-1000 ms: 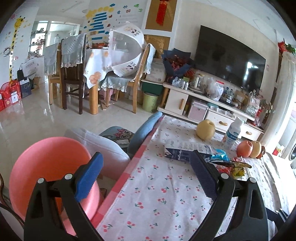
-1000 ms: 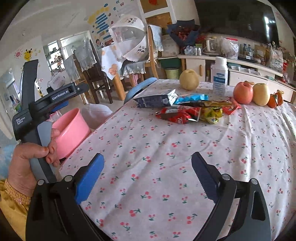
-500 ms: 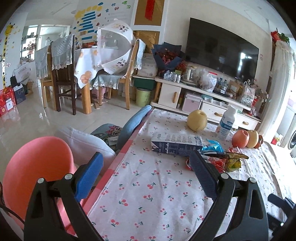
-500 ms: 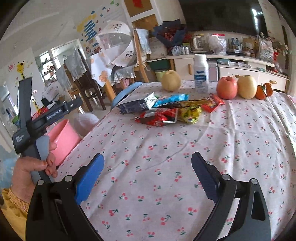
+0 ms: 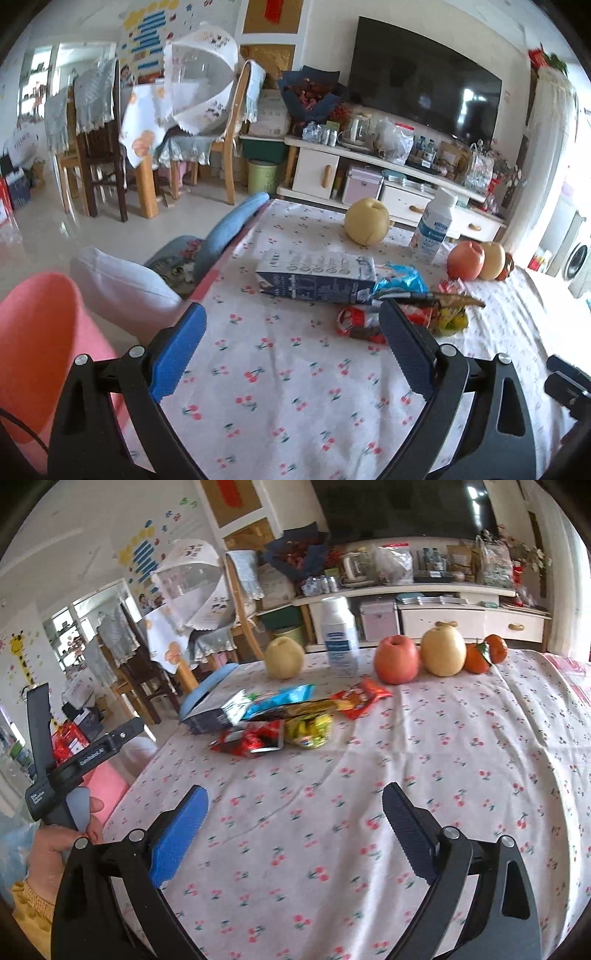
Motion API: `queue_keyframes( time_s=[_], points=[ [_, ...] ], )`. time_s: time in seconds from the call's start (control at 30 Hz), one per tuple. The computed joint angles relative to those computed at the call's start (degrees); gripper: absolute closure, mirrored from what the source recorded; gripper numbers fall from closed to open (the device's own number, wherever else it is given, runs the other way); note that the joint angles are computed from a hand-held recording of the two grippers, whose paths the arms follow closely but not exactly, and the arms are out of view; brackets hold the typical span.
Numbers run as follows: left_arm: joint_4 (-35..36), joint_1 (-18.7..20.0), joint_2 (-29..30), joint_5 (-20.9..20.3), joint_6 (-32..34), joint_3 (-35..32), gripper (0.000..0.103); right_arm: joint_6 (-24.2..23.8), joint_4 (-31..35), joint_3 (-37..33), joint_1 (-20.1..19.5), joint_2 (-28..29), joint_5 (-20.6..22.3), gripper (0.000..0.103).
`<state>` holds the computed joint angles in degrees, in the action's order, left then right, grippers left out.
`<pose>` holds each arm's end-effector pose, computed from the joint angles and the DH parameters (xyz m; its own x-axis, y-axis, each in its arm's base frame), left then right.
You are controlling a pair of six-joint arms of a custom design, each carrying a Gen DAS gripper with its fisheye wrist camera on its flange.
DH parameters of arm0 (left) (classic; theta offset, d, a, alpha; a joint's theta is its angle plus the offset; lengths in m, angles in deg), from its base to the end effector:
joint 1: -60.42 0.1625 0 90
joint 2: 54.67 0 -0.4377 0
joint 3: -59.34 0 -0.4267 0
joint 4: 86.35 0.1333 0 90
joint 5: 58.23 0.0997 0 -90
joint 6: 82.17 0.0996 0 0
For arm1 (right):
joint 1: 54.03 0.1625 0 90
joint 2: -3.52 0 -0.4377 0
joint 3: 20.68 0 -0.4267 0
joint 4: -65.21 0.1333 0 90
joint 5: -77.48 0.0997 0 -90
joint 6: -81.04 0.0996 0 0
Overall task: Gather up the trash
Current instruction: 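Move both tools back over the table toward the milk carton and wrappers, then grasp the white milk carton with the left tool and lift it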
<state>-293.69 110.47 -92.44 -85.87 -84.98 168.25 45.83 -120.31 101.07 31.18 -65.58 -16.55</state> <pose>-0.2066 -0.5917 0.0668 -0.7871 -0.2181 -0.5770 0.4063 0.5205 -0.7510 0.0795 -0.5643 0.2272 -0.8442 -0.3141 0.4343 -0.5208 0.6722 -0.5262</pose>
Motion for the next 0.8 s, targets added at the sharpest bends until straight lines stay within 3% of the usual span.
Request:
queue_keyframes(
  time_s=[0.17, 0.47, 0.8],
  points=[
    [6.37, 2.37, 1.12, -1.74, -5.93, -4.79, 0.008, 0.15, 1.06, -3.07, -0.86, 1.68, -0.94, 0.009],
    [25.01, 6.35, 4.44, -2.2, -21.51, -19.01, 0.008, -2.27, 2.11, -8.42, -1.62, 5.56, -2.39, 0.009],
    [64.86, 9.43, 6.25, 2.13, -49.66, -31.62, 0.008, -3.71, 4.45, -13.39, -2.76, 8.22, -1.64, 0.009]
  ],
)
